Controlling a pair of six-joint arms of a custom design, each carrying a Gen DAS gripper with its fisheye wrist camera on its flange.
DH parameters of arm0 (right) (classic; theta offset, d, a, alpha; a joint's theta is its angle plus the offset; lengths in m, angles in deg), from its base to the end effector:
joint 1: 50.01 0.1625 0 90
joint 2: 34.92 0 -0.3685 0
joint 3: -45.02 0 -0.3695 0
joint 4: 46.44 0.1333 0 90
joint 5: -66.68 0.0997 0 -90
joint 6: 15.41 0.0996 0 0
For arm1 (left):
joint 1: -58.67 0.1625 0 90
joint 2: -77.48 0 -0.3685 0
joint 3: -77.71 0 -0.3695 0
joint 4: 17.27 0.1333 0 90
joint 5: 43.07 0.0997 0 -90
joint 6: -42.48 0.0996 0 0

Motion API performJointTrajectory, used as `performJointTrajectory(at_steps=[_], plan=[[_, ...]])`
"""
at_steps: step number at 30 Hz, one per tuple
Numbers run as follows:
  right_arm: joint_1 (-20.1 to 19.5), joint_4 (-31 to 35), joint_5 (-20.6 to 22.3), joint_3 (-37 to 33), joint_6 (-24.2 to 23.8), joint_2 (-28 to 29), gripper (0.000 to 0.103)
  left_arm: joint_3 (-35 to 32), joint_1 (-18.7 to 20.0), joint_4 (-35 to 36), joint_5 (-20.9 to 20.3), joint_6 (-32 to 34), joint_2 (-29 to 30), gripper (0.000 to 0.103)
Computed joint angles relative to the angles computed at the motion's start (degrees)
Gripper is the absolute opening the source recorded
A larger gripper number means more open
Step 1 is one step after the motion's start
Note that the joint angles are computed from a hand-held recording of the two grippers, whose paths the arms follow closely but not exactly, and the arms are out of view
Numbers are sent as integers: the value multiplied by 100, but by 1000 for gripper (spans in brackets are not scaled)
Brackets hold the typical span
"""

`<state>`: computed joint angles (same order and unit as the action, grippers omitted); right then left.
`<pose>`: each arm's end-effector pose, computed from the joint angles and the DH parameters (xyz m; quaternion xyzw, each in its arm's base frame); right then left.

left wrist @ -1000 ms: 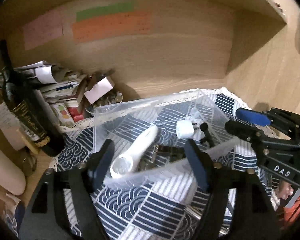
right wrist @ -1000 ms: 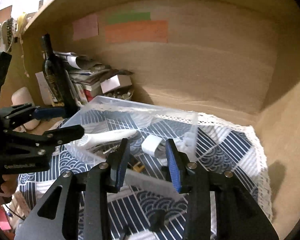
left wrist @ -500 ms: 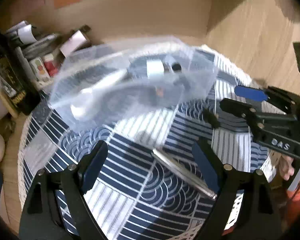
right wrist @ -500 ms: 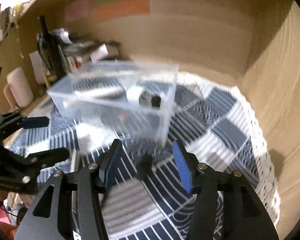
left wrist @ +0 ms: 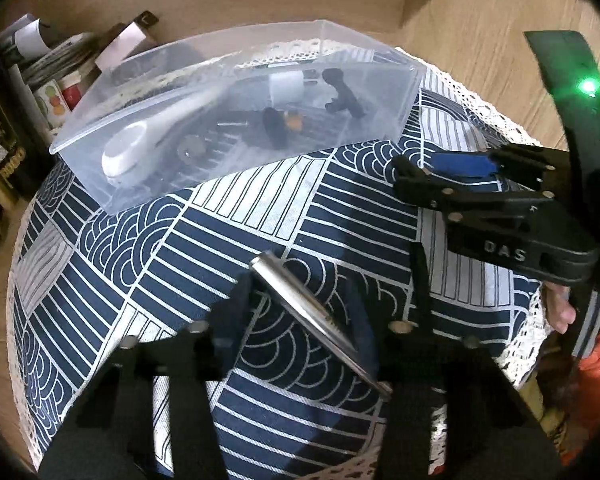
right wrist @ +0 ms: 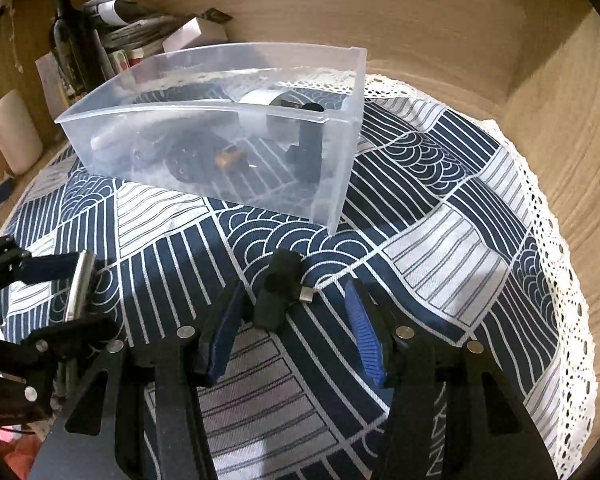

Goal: Organize rigid objects
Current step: 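Grasp the silver metal tube with the left tool while the right tool grasps the small black clip, then lower the tube and clip into the clear box and open both tools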

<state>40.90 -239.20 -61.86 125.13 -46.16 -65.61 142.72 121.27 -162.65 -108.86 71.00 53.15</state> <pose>0.0820 -0.6781 0.1034 0.0876 -0.8520 0.3335 0.3941 -0.1839 -0.7331 0.0109 0.4310 0.8691 -0.1230 0.2092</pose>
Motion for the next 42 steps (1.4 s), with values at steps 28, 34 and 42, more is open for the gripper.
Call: performJointTrajectory(at_steps=[28, 34, 42], plan=[[480, -1405, 937, 9, -761, -231, 24, -915, -57, -762, -377, 204, -124, 15], [545, -1258, 1149, -407, -839, -107, 24, -1713, -99, -587, -488, 220, 146, 15], [499, -695, 1237, -1168, -784, 227, 24, -3219, -103, 52, -554, 120, 919, 15]])
